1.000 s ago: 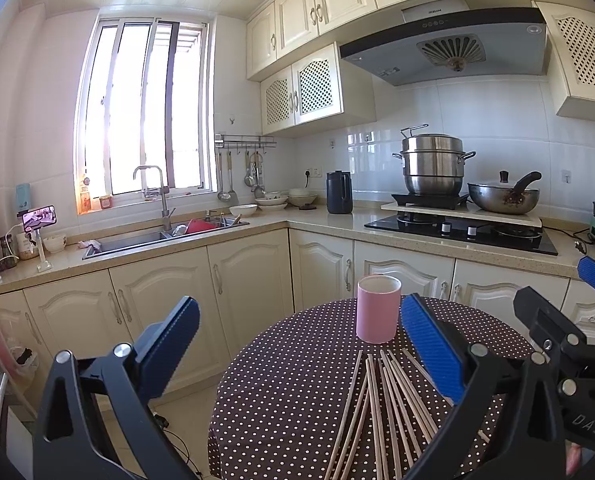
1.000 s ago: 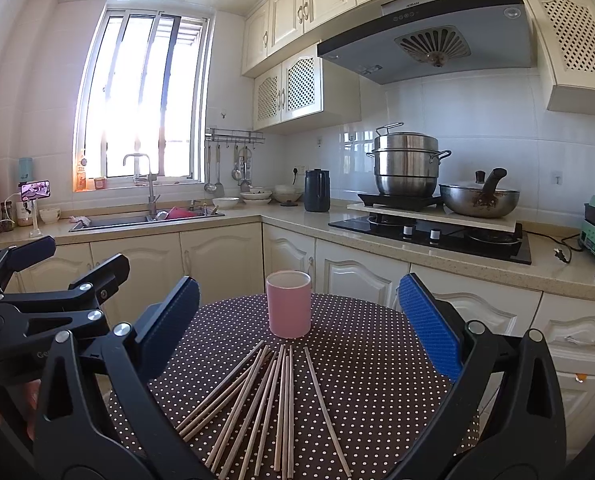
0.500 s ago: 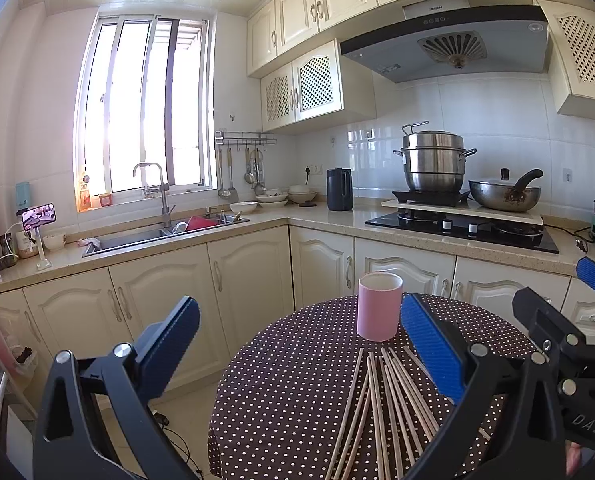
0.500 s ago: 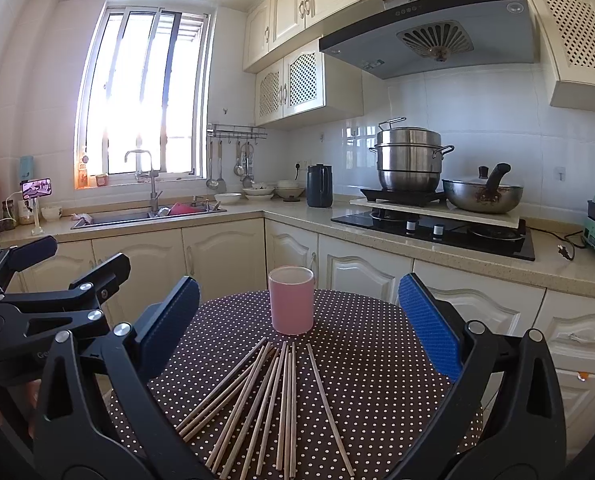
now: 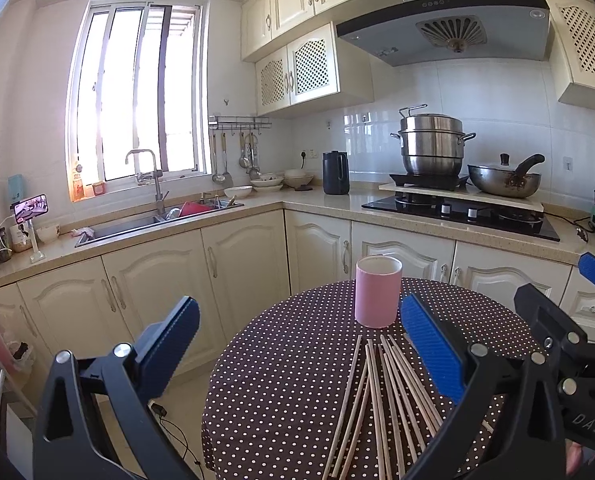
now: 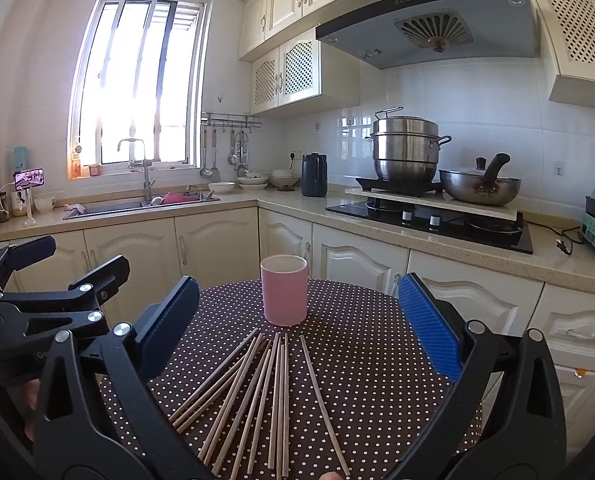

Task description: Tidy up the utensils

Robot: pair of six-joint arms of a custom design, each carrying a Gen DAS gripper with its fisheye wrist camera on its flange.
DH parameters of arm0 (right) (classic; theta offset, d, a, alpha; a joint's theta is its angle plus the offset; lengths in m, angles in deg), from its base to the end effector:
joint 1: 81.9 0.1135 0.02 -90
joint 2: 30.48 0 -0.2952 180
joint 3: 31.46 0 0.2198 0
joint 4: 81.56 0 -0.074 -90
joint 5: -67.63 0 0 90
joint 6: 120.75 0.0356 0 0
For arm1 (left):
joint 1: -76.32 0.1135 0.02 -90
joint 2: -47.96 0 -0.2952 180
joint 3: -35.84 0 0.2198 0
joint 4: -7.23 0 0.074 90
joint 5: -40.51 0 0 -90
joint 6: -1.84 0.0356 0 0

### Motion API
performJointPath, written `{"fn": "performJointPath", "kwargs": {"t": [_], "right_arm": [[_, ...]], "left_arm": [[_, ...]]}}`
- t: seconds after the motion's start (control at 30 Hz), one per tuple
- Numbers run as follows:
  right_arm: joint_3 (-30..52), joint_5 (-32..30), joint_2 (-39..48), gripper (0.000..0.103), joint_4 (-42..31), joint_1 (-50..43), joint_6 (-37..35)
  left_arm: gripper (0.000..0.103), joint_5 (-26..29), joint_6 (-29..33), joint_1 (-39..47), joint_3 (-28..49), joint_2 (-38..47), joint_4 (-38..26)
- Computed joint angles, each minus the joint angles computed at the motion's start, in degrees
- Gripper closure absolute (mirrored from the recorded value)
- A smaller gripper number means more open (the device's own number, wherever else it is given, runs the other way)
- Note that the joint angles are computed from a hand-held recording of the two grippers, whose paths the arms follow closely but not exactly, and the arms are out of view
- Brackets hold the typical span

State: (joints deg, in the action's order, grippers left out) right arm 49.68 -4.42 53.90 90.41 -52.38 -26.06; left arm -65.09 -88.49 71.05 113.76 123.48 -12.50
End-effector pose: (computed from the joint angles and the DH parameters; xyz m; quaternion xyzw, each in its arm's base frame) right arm 0.2807 0.1463 0.3738 -0.0675 0.7671 0.0690 0.6343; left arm 0.2689 -0.0152 0.3763 -0.0459 0.8008 0.0805 0.5917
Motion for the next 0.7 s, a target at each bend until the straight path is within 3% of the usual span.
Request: {"fn": "performJointPath", "kwargs": {"t": [0.23,0.47,0.57,0.63,0.7], "right_arm": [[4.69,-2.86,4.69,0.005,-5.65,-3.35,-0.94],[14.48,-11.6,13.86,0.006,-18.43,-9.6,-0.79],[18.4,-13.73,18.11,0.012,-22.3,-11.14,-2.25],[22.3,-15.87,21.61,0.022,-26.23,-12.04,-2.74],[28.16,-19.62,25.87,0.029,-32.21,-13.45,-3.17]], "left_arm": [[0.004,9.38,-0.55,4.29,5.1,7.14,-5.42],[0.005,18.46,2.25,8.29,13.89,19.67,-14.73],[0.025,20.79,4.1,9.02,20.3,26.82,-21.3],[0.031,23.35,5.03,9.46,25.34,31.82,-26.28],[0.041,22.23,5.61,8.79,29.95,36.53,-29.7]]}}
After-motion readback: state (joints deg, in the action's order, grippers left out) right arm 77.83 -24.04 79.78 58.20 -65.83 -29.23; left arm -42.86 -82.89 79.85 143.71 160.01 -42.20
